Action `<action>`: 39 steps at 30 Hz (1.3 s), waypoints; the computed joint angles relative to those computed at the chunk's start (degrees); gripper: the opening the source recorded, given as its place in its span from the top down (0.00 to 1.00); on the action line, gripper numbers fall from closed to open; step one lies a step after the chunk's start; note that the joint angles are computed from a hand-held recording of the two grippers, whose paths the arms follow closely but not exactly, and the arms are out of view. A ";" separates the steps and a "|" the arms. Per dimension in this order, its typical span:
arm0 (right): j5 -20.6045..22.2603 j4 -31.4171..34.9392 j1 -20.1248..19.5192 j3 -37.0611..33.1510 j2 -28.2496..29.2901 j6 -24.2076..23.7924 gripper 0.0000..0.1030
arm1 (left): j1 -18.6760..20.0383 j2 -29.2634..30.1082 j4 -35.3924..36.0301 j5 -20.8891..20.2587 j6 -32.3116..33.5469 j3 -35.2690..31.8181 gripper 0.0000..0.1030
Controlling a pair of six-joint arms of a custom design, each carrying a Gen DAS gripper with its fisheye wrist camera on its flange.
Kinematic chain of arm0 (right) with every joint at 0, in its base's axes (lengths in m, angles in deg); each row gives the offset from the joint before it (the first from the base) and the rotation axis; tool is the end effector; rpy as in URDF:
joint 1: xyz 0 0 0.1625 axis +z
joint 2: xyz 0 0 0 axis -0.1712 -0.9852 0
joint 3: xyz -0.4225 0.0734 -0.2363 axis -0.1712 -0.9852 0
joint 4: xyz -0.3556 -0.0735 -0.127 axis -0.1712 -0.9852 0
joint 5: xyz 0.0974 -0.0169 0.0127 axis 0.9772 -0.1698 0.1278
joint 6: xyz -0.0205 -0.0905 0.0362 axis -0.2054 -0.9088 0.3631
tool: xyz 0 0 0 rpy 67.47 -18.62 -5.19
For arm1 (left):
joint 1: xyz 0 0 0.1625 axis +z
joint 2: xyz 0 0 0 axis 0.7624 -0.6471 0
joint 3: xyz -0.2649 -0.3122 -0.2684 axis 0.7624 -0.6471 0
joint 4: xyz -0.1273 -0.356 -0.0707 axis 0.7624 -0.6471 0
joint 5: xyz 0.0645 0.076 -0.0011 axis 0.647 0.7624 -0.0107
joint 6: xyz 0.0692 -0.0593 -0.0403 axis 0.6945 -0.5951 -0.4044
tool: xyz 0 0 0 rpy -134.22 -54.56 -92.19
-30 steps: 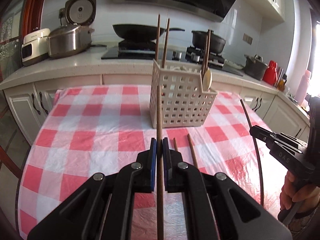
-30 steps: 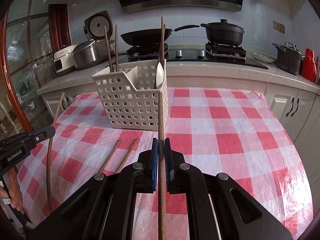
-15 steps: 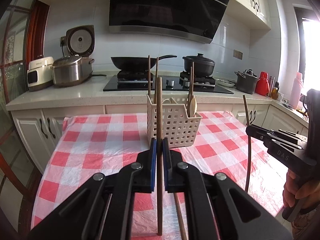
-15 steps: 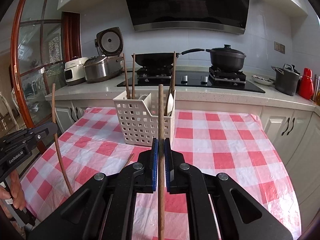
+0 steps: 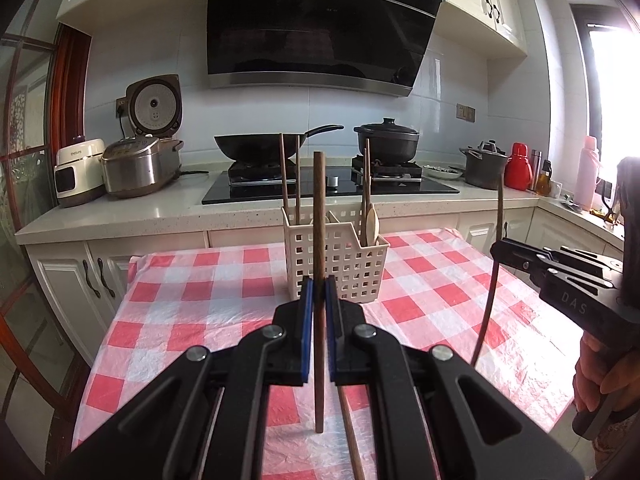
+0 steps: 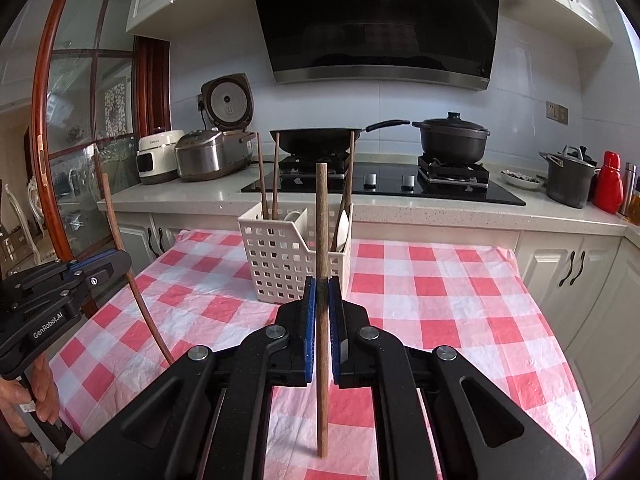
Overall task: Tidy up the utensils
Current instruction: 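Lift both chopsticks upright and carry them above the white basket, then lower both held chopsticks into the white basket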
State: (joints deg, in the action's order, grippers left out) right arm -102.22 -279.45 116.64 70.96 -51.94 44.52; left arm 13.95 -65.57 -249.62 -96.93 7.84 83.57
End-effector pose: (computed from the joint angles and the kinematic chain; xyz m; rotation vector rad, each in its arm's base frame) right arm 0.3162 -0.7784 0.1956 0.4465 -2.0305 1.3995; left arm -0.2386 -0.8469 0.2681 1.1424 2.2630 -1.2053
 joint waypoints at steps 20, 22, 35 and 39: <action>0.80 -2.22 0.34 -0.15 0.43 -2.14 0.94 | -0.22 -0.09 -1.78 0.34 0.95 0.79 0.94; 0.85 -2.32 0.36 -0.18 0.46 -2.18 0.94 | -0.25 -0.19 -1.85 0.18 0.95 0.82 0.94; 1.38 -2.35 0.30 -1.16 0.92 -2.64 0.94 | -0.49 0.16 -1.85 0.09 1.48 0.38 0.94; 1.75 -1.91 0.32 -2.88 1.28 -3.51 0.94 | -0.73 0.69 -1.79 0.17 2.29 -0.72 0.94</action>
